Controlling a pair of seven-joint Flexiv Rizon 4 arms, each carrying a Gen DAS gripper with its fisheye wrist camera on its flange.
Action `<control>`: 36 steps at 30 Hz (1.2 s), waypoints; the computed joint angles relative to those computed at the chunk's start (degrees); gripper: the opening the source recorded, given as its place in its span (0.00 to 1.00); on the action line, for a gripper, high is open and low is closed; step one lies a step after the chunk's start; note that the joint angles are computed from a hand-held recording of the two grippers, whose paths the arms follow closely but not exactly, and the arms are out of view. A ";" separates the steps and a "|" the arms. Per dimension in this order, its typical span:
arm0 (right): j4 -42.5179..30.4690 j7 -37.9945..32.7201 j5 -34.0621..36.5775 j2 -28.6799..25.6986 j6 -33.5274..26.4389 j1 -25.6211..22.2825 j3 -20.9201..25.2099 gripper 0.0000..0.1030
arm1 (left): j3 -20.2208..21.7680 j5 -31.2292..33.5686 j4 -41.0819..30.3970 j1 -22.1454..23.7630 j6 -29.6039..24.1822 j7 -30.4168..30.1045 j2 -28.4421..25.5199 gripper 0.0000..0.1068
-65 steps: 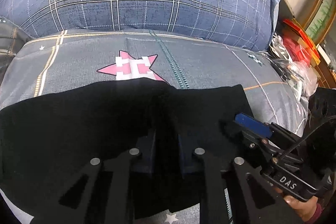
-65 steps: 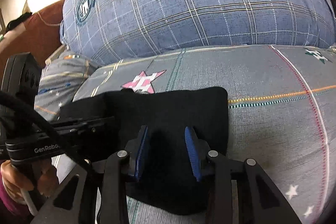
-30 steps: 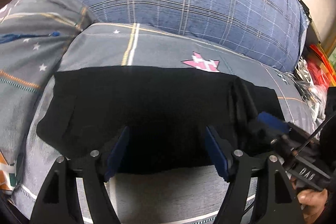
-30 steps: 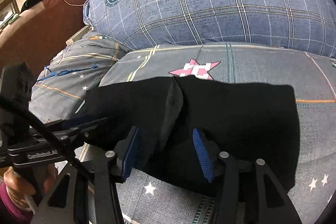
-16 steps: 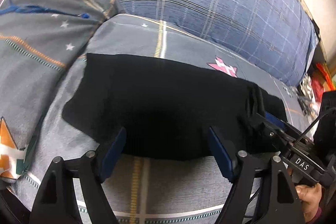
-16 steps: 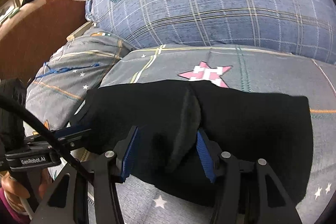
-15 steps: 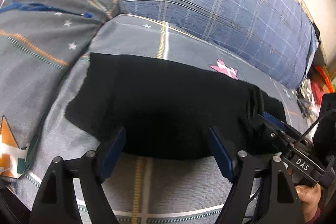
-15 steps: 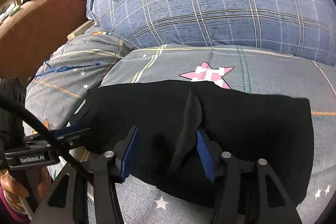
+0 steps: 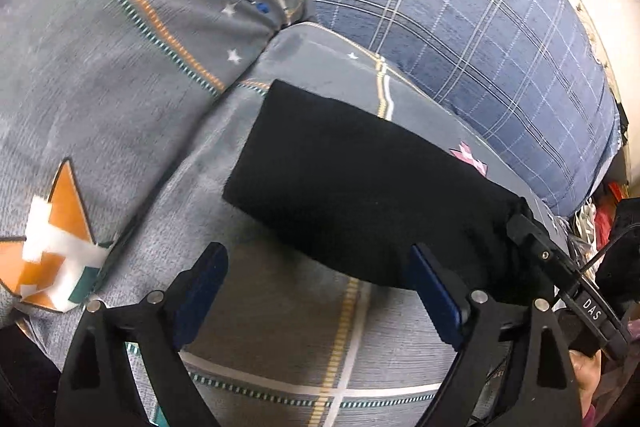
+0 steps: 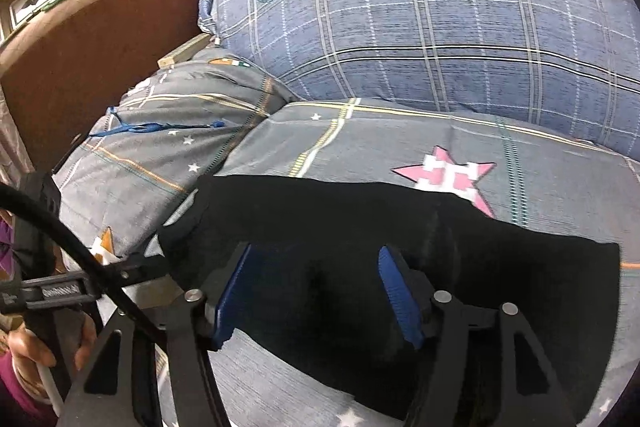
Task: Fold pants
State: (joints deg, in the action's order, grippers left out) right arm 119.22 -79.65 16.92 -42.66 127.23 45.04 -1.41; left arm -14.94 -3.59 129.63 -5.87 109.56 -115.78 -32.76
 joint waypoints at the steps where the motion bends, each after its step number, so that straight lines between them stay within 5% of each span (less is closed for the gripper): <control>1: -0.33 -0.20 0.08 -0.07 -0.62 0.41 -0.36 0.69 | -0.57 0.21 0.17 0.71 0.11 -0.25 -0.18 0.84; 9: -3.68 -3.86 -1.19 -0.33 -6.76 5.12 -5.81 0.80 | -4.47 3.52 1.72 6.44 4.09 -4.82 -2.89 0.84; 17: -8.05 -5.15 -8.28 -1.19 -12.66 3.92 -7.44 0.80 | -2.57 4.18 -0.61 4.77 5.40 -5.71 -4.54 0.91; 22: -11.60 -4.00 -14.03 -2.14 -14.86 -0.39 -4.48 0.80 | -1.33 3.23 -2.79 3.27 3.04 -3.98 -4.90 0.93; 26: -15.50 -3.76 -22.39 -3.80 -18.12 -6.96 1.36 0.80 | -3.69 5.00 -2.97 6.24 3.57 -3.06 -5.79 0.93; 36: -28.17 -5.77 -37.91 -9.98 -34.27 -19.21 15.45 0.80 | -5.44 7.79 -4.75 8.84 4.72 -0.96 -7.92 0.93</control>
State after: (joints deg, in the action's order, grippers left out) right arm 91.05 -85.43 -20.99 -52.64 92.96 25.84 14.05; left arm -20.39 4.20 124.88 2.97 114.28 -116.74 -40.69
